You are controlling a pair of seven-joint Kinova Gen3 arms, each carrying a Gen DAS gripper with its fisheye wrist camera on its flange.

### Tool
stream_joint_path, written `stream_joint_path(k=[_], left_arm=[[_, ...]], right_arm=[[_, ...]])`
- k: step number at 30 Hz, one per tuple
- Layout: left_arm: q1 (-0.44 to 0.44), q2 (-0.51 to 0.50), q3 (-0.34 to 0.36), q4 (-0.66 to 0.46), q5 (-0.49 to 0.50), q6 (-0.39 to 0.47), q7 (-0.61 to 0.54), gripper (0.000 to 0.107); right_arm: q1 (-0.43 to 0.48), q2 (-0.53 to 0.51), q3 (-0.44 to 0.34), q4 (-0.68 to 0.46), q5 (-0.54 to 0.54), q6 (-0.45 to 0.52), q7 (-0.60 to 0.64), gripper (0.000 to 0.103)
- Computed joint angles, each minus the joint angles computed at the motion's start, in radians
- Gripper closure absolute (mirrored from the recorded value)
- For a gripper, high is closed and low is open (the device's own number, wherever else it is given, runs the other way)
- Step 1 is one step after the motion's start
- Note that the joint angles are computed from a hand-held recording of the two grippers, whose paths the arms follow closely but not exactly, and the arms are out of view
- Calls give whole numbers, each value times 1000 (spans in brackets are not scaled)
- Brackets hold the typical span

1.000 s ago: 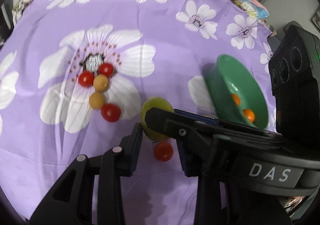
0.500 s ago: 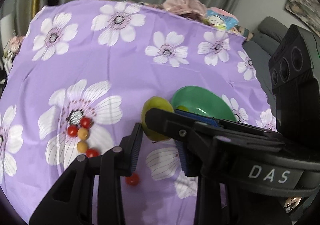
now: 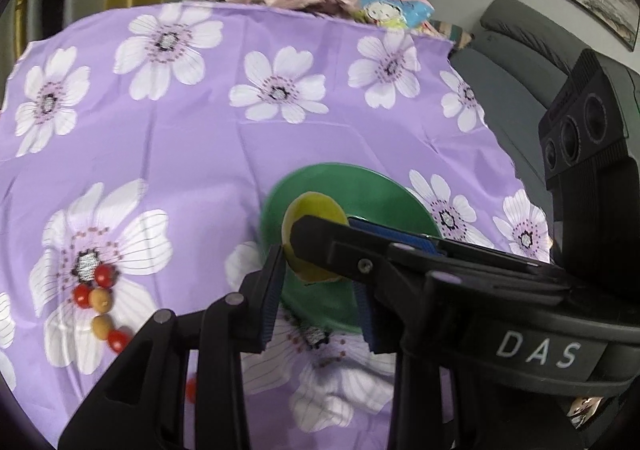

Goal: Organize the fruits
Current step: 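Carry the yellow-green plum toward the green bowl with the right gripper, then lower the yellow-green plum into the green bowl and open the right gripper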

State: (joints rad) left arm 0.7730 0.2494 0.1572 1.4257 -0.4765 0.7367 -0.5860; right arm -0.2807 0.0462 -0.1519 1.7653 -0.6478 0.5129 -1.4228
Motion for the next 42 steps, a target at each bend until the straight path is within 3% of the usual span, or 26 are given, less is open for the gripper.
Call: stream_joint_path(k=[7, 22, 30, 42], left_arm=[[-28, 68, 13, -67, 91, -8, -107, 74], [-90, 180, 11, -160, 333, 8, -313, 74], [-106, 205, 10, -186, 400, 29, -373, 74], [-95, 231, -1, -225, 423, 73, -384, 74]], right_arm=[[42, 14, 22, 16, -24, 13, -2, 66], [84, 92, 28, -29, 78, 91, -144, 66], [88, 108, 24, -49, 133, 120, -212, 65], [101, 130, 19, -68, 148, 155, -244, 65]])
